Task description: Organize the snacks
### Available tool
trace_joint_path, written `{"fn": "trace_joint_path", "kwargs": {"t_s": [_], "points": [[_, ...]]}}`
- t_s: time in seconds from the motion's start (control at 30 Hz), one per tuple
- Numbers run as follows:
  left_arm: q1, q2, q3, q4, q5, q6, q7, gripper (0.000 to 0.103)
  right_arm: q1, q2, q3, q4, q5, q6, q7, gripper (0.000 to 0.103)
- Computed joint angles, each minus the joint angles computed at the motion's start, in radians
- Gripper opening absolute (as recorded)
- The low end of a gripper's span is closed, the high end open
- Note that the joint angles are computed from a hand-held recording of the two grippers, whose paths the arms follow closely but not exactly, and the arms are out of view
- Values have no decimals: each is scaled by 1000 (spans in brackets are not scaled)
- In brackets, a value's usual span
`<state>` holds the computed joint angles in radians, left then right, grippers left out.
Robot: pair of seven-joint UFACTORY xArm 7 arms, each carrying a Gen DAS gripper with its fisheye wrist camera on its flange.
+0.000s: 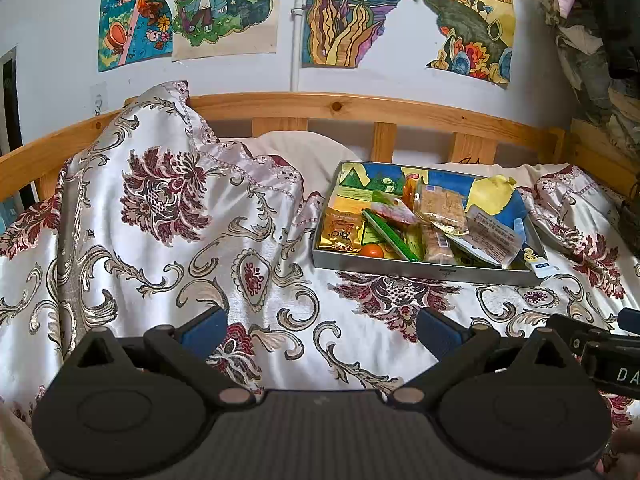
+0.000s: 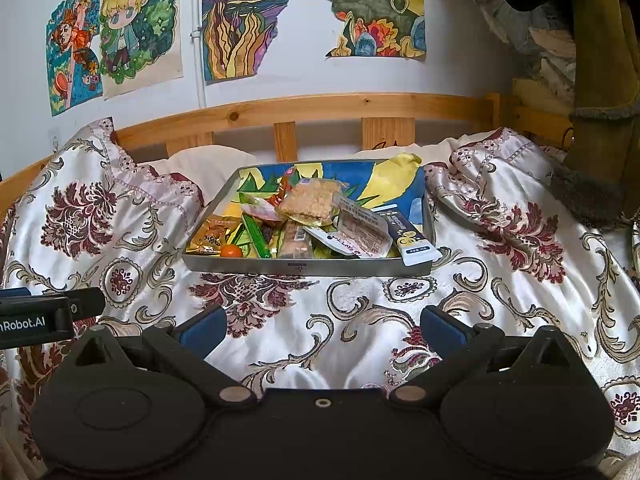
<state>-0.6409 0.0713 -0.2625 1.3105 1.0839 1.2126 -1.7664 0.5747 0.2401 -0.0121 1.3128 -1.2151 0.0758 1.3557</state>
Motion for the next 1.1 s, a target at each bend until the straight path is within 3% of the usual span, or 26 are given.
{"fn": "trace_joint_path", "kwargs": {"t_s": [1.1], "points": [[0, 1, 1, 1, -1, 0, 1, 102, 5, 1, -7, 1, -30, -2, 32, 102]]}}
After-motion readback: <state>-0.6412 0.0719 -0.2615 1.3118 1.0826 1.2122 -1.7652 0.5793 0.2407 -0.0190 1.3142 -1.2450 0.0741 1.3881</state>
